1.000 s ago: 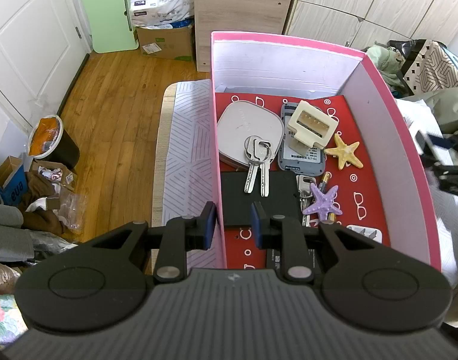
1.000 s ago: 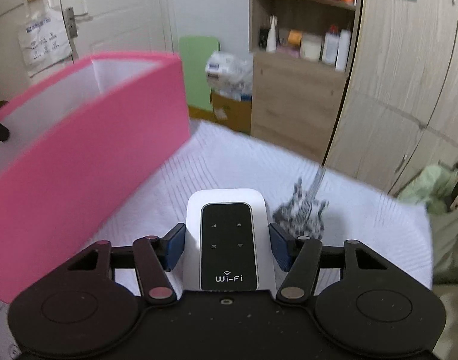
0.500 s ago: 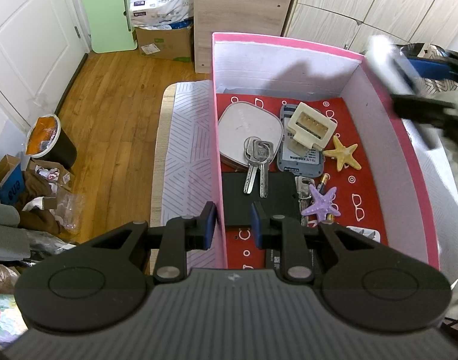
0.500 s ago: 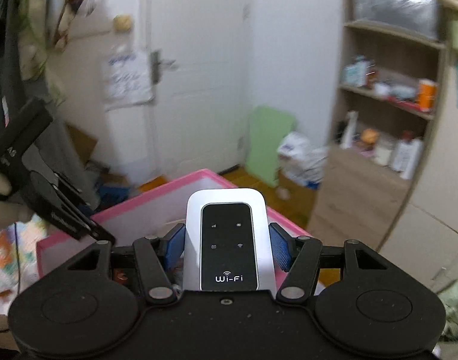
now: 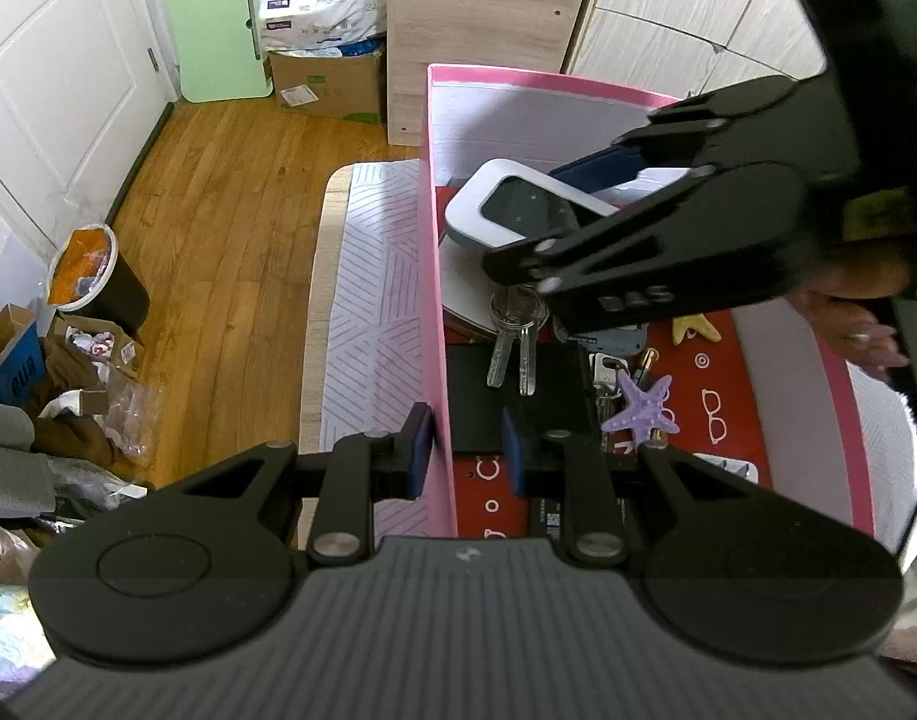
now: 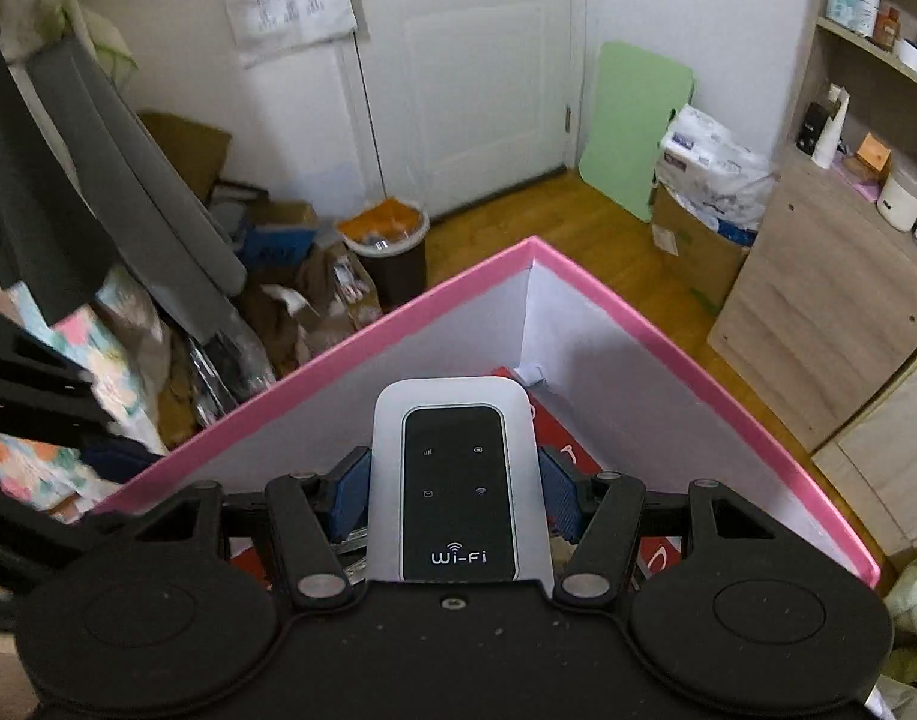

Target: Organize rigid objects

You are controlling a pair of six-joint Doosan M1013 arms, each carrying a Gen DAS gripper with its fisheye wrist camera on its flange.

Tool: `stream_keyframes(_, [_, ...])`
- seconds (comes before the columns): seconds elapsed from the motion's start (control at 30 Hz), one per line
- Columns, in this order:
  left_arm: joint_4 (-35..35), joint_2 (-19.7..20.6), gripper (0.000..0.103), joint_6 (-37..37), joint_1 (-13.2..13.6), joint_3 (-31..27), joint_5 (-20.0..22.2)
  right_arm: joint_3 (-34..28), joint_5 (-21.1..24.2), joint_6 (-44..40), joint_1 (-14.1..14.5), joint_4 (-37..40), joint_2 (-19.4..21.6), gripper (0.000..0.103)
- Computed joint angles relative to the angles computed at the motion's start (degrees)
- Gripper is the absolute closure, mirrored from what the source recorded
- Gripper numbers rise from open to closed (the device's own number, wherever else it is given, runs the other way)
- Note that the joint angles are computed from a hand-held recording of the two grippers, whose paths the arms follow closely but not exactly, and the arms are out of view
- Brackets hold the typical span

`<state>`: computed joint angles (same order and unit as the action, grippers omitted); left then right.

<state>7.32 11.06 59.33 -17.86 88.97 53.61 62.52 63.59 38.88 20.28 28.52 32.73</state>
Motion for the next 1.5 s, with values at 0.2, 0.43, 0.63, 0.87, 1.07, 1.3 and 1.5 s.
stream_keyframes(0.2, [0.02, -0.11, 0.081, -0.19, 0.01, 0.18, -0.27, 0.17, -2.41, 2.52, 0.1, -0.44, 0.1, 0.037])
stream_keyframes(0.43, [-0.9, -0.34, 0.081, 0.24, 0.3, 0.5, -1.01, 5.28, -4.05, 0.7, -3.23, 9.15, -3.86, 0.033])
stream_keyframes(0.63, [-0.78, -0.6, 0.081, 0.84, 0.27, 0.9, -1.47, 12.21, -6.83, -2.51, -5.77, 15.42, -8.46, 0.033])
stream_keyframes(0.87, [-0.9, -0.52, 0.081, 1.21, 0.29, 0.83, -1.48, 16.96, -12.01, -5.21, -6.29, 19.35, -11.2, 0.032])
stream_keyframes(1.07, [0.73, -0.92, 0.081, 0.21, -0.36, 1.42, -2.2, 19.92, -15.92, -5.19, -6.01, 20.27, -12.92, 0.031])
stream_keyframes(1.3, [1.55, -1.83, 0.078, -1.82, -0.81, 2.2, -2.87, 22.66, -19.5, -6.25, -5.94, 20.08, -14.89, 0.031])
stream_keyframes(1.5, [2.68, -2.9, 0.057, -3.45, -2.29, 2.42, -2.29, 23.9, -19.48, -6.82, -6.4, 21.63, -16.0, 0.03])
